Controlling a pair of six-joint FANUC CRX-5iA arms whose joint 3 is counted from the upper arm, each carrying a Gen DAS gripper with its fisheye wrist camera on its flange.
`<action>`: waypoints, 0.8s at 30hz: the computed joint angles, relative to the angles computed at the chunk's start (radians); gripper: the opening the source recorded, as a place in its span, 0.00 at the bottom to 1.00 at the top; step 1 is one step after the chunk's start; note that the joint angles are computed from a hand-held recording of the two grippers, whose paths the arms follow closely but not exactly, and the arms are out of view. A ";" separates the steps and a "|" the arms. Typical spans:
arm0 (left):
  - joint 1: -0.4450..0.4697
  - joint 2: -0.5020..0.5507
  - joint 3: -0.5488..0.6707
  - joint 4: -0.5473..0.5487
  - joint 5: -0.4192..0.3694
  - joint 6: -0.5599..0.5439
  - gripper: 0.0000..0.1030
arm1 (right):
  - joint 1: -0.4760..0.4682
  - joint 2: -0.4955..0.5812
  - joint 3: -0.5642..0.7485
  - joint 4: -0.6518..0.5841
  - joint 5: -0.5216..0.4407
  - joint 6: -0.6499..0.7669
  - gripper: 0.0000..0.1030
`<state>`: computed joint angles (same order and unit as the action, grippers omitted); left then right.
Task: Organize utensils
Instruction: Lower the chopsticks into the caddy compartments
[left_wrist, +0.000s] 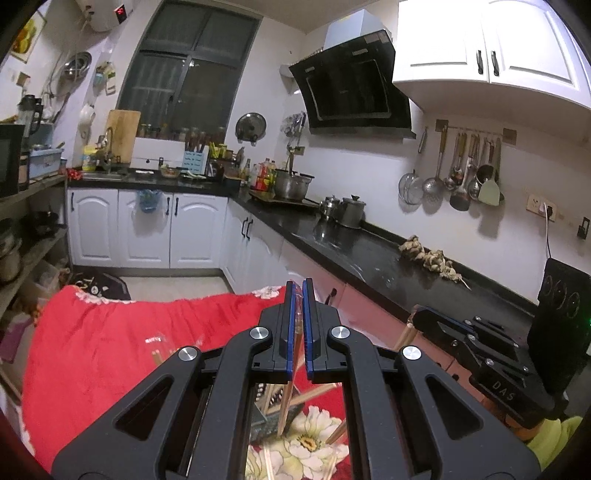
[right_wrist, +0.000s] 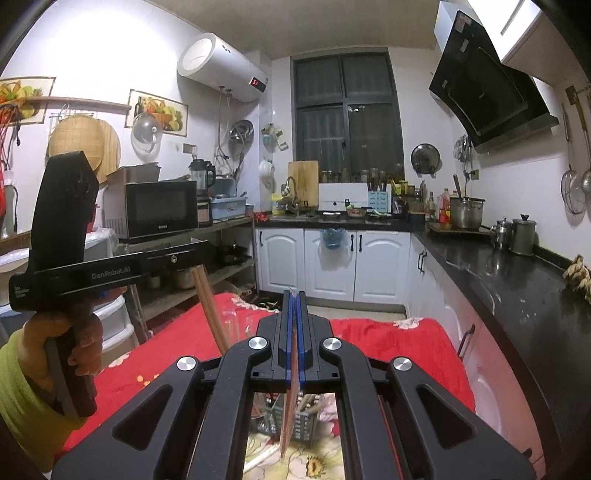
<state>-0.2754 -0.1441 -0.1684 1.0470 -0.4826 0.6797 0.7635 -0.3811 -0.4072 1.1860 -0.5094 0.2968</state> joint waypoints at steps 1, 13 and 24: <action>0.001 0.002 0.006 -0.002 0.004 0.001 0.02 | -0.005 0.005 0.006 0.000 0.007 0.002 0.02; 0.012 0.025 0.047 0.018 0.074 -0.005 0.02 | -0.060 0.089 0.112 -0.006 0.083 0.050 0.02; 0.033 0.038 0.052 0.031 0.104 -0.008 0.02 | -0.088 0.157 0.179 -0.014 0.121 0.065 0.02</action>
<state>-0.2427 -0.1057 -0.1164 1.0784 -0.3783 0.6717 0.6759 -0.2245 -0.2279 1.1717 -0.3887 0.3623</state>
